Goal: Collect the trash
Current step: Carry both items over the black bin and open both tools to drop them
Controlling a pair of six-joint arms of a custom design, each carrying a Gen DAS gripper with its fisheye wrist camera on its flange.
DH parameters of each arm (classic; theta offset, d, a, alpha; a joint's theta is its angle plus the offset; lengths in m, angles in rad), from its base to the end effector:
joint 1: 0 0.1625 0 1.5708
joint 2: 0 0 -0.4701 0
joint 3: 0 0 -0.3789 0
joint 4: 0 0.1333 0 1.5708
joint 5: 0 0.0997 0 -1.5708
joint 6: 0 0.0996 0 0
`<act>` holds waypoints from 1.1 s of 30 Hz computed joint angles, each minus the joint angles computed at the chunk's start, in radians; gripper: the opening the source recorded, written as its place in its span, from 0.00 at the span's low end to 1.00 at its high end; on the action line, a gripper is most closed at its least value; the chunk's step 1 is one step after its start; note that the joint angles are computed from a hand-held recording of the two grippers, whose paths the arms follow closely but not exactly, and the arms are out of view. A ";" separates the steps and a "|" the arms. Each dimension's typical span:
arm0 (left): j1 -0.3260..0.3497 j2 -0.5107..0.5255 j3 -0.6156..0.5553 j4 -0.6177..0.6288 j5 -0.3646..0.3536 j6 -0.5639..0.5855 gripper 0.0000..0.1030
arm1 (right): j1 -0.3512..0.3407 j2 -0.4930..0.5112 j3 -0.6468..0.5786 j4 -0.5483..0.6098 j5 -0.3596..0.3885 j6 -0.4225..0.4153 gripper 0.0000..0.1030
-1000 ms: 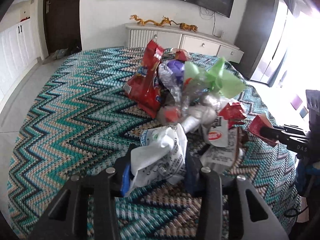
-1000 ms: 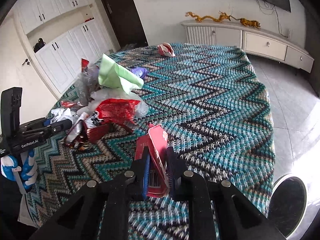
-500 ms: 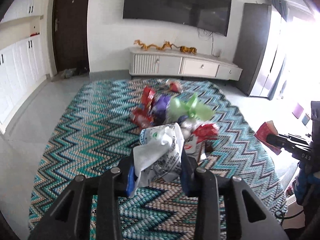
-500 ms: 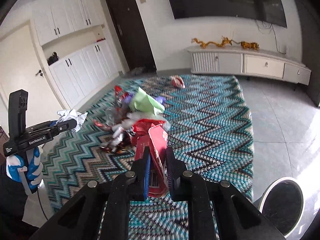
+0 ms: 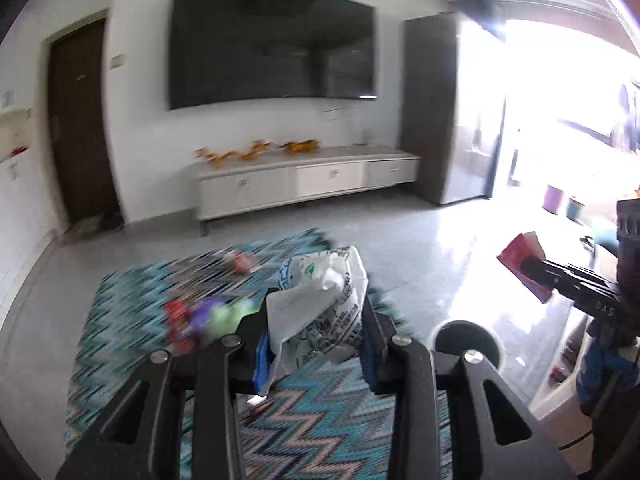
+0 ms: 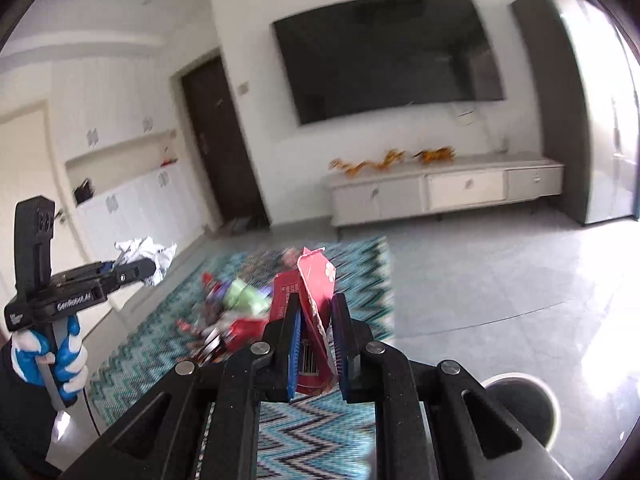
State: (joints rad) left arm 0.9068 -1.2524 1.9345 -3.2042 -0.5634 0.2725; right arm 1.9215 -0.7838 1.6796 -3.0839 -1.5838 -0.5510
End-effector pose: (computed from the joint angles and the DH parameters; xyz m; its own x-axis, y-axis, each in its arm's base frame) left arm -0.1630 -0.5613 0.4204 -0.7173 -0.0820 -0.6919 0.5720 0.4977 -0.6520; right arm 0.3674 -0.6202 0.1751 -0.6556 -0.6876 0.3121 -0.7317 0.4763 -0.4876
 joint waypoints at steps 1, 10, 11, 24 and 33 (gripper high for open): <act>-0.005 0.021 -0.031 0.029 -0.028 -0.006 0.32 | -0.006 -0.011 0.002 -0.018 -0.004 0.007 0.13; -0.026 0.249 -0.378 0.225 -0.225 0.038 0.32 | -0.048 -0.067 -0.066 -0.112 -0.085 0.047 0.13; -0.026 0.269 -0.403 0.234 -0.236 0.040 0.32 | -0.052 -0.068 -0.076 -0.123 -0.095 0.049 0.13; 0.119 0.631 -0.819 0.684 -0.456 -0.161 0.37 | -0.220 0.063 -0.195 0.031 -0.307 0.213 0.16; 0.184 0.772 -1.020 0.850 -0.562 -0.242 0.64 | -0.336 0.128 -0.253 0.171 -0.381 0.326 0.27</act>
